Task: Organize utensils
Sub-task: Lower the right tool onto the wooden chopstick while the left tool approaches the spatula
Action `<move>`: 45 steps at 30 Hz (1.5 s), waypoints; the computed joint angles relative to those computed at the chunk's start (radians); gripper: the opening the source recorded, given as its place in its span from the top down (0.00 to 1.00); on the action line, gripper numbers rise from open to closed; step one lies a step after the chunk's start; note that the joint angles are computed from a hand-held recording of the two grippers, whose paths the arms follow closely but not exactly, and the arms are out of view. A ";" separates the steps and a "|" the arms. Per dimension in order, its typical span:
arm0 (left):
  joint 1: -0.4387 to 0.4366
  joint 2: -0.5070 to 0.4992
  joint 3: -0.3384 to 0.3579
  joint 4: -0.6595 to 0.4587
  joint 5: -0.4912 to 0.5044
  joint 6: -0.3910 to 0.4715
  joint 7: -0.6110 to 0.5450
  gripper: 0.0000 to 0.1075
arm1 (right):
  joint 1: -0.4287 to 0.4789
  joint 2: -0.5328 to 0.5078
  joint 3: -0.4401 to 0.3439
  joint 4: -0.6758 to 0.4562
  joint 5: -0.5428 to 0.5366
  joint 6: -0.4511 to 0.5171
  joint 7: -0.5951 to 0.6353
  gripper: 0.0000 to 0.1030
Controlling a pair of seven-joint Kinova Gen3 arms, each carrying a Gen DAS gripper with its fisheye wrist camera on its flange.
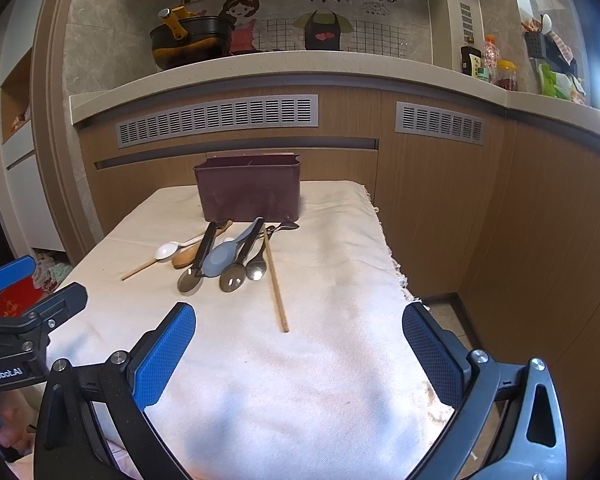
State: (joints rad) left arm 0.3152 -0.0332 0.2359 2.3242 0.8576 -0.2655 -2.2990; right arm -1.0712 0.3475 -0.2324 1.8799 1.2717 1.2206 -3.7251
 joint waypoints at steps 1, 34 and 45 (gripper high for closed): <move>-0.005 0.008 -0.009 -0.015 -0.021 0.017 0.009 0.04 | 0.008 -0.001 0.005 0.000 0.008 -0.005 0.009 0.00; -0.368 0.466 0.104 -0.638 -0.707 0.500 0.558 0.18 | 0.700 0.333 -0.208 -0.531 -0.424 -0.502 1.085 0.89; -0.217 0.576 0.003 -0.891 -0.650 0.838 0.488 0.53 | 0.595 0.243 -0.010 -0.424 -0.508 -0.623 1.110 0.95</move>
State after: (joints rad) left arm 0.0987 0.5430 0.2390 1.4332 0.2078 0.5724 -1.8112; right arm -0.4758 0.5901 -0.2423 1.4559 0.7635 0.5976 -2.6150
